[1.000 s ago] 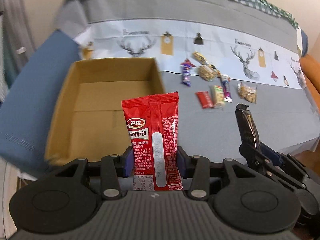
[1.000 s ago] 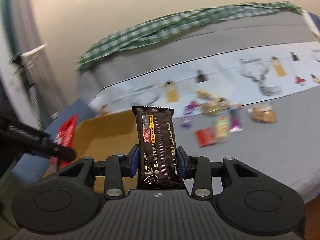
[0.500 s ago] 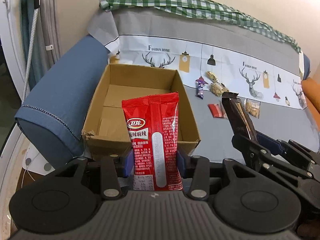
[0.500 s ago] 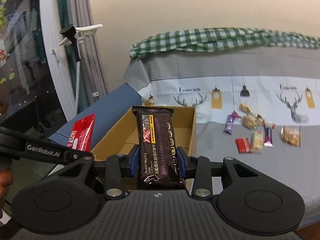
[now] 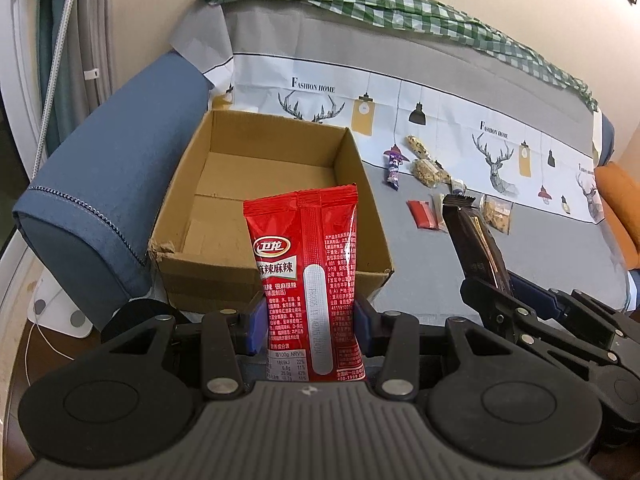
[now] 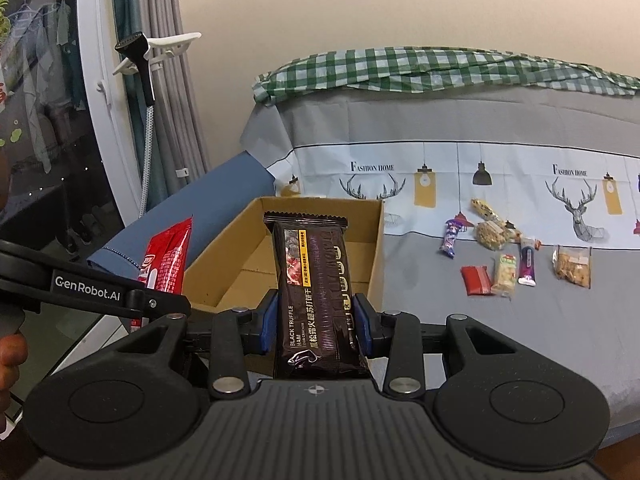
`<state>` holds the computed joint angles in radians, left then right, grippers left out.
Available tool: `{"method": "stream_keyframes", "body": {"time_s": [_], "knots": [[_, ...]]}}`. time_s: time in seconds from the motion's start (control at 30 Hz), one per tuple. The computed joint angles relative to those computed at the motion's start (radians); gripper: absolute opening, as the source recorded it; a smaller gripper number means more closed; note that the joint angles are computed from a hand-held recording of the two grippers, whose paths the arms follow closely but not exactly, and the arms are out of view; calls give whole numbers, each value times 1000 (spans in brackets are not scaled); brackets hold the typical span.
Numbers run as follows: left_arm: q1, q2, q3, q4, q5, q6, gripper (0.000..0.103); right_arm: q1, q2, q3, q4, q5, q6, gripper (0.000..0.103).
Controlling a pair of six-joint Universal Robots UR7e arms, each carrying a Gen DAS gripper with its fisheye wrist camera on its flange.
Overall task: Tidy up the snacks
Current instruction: 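Carry the red packet and chocolate bar over the cardboard box with both tools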
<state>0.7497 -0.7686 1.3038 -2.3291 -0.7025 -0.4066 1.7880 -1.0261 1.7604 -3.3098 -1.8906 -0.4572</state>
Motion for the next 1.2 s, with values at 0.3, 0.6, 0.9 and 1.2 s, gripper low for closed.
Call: {"method": "stream_keyframes", "body": {"time_s": [0.3,0.6,0.9,1.2], "knots": [[12,2,-12,30,10,-23,48,-1,11,-14,21,2,-12,40],[48,43,-88,29,-5,86,48,-9,51,-85,67,-22,-38,40],[131,180,-370,123,8,105,48,-9,181,-297,167,-31,-21,40],[208,368,-729,257,13,173,48,-25,350,-570,315,-39,14,40]]}}
